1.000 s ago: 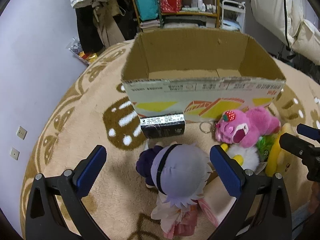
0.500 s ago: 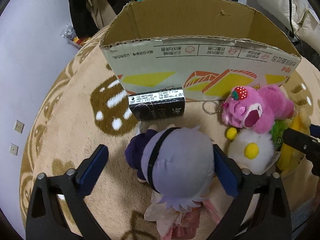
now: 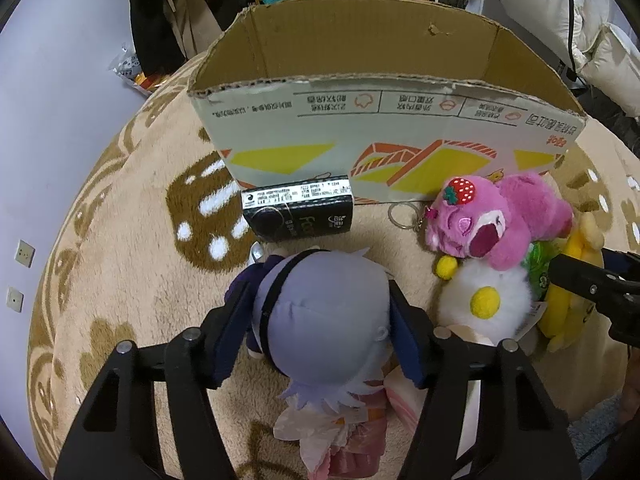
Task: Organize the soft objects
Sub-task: 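Lift the white-haired doll with the left tool while the right tool lifts the yellow dog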
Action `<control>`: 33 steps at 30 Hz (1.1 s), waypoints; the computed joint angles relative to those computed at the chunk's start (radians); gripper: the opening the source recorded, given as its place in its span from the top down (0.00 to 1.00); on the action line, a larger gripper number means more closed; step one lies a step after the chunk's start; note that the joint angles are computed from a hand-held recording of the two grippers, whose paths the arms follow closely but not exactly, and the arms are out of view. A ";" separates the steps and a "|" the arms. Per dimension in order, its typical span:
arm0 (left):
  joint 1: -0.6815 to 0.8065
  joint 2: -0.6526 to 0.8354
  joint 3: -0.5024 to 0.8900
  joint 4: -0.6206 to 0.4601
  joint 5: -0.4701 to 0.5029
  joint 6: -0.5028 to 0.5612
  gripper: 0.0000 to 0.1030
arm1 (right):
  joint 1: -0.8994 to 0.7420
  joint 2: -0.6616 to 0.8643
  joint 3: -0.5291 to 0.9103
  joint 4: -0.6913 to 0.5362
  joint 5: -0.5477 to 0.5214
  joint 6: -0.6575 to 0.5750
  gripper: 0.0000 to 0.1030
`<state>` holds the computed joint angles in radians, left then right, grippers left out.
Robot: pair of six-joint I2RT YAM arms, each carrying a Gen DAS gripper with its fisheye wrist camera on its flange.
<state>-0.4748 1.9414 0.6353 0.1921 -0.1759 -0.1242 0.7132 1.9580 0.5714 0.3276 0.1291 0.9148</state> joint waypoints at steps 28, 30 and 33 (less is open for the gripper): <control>-0.022 -0.340 -0.179 0.069 -0.095 -0.022 0.40 | 0.146 -0.251 -0.134 0.130 0.316 -0.050 0.24; -0.027 -0.386 -0.194 0.071 -0.110 -0.022 0.40 | 0.173 -0.276 -0.133 0.128 0.369 -0.065 0.24; -0.030 -0.449 -0.211 0.074 -0.125 -0.017 0.40 | 0.193 -0.315 -0.140 0.146 0.422 -0.096 0.24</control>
<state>-0.5050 1.4927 0.4242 0.2658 -0.3004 -0.1414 0.9067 1.6434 0.4312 0.4740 0.5510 0.8189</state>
